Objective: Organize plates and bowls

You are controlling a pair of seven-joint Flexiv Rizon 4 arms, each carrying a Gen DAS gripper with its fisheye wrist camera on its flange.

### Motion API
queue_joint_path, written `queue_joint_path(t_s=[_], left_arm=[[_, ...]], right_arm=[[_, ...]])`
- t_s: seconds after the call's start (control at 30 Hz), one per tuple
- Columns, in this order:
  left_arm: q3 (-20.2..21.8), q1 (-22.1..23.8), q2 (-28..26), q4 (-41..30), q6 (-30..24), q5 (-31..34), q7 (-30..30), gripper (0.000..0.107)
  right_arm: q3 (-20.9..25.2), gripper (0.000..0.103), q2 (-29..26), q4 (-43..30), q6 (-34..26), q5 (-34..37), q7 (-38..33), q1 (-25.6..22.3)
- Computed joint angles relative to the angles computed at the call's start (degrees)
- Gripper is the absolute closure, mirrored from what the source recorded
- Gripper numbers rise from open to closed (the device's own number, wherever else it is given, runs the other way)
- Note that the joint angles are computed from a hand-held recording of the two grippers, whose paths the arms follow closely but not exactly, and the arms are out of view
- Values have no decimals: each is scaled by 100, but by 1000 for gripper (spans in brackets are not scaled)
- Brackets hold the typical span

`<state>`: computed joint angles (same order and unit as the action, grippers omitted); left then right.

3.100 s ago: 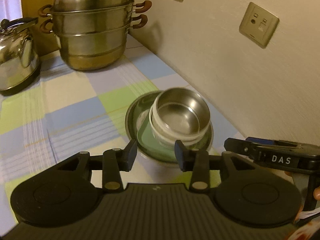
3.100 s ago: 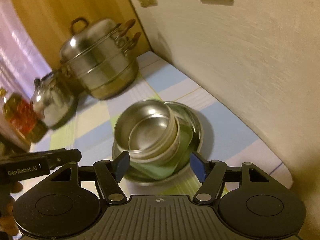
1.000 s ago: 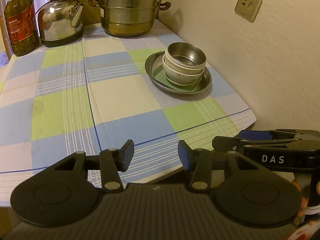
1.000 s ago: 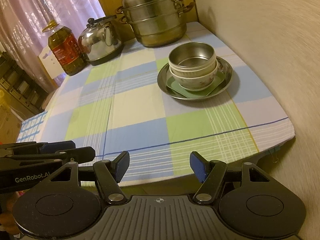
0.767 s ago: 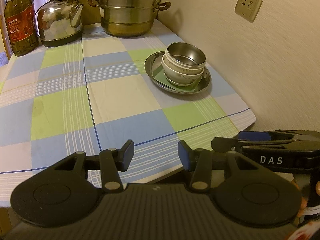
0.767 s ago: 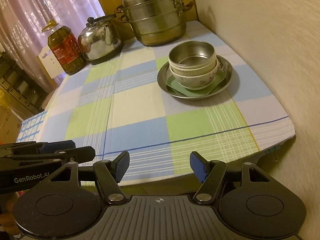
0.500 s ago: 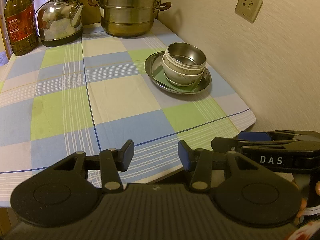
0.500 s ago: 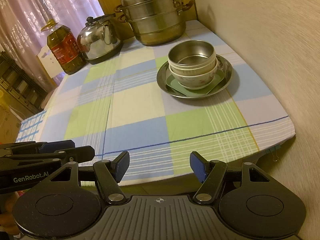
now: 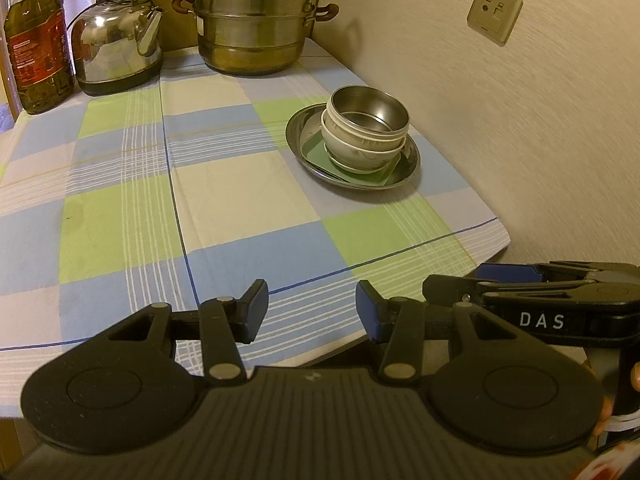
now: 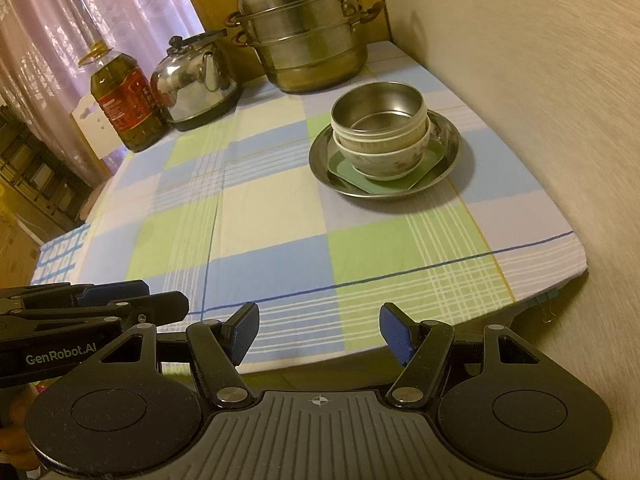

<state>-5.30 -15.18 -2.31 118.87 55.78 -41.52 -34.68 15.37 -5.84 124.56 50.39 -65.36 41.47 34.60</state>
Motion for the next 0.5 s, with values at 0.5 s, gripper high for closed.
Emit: queue_joint_path(t_s=[0.5], left_arm=[[-11,-7,-20,-12,10,2,-6,62]], right_arm=[[-5,36,-10,0,12,24,16,-2]])
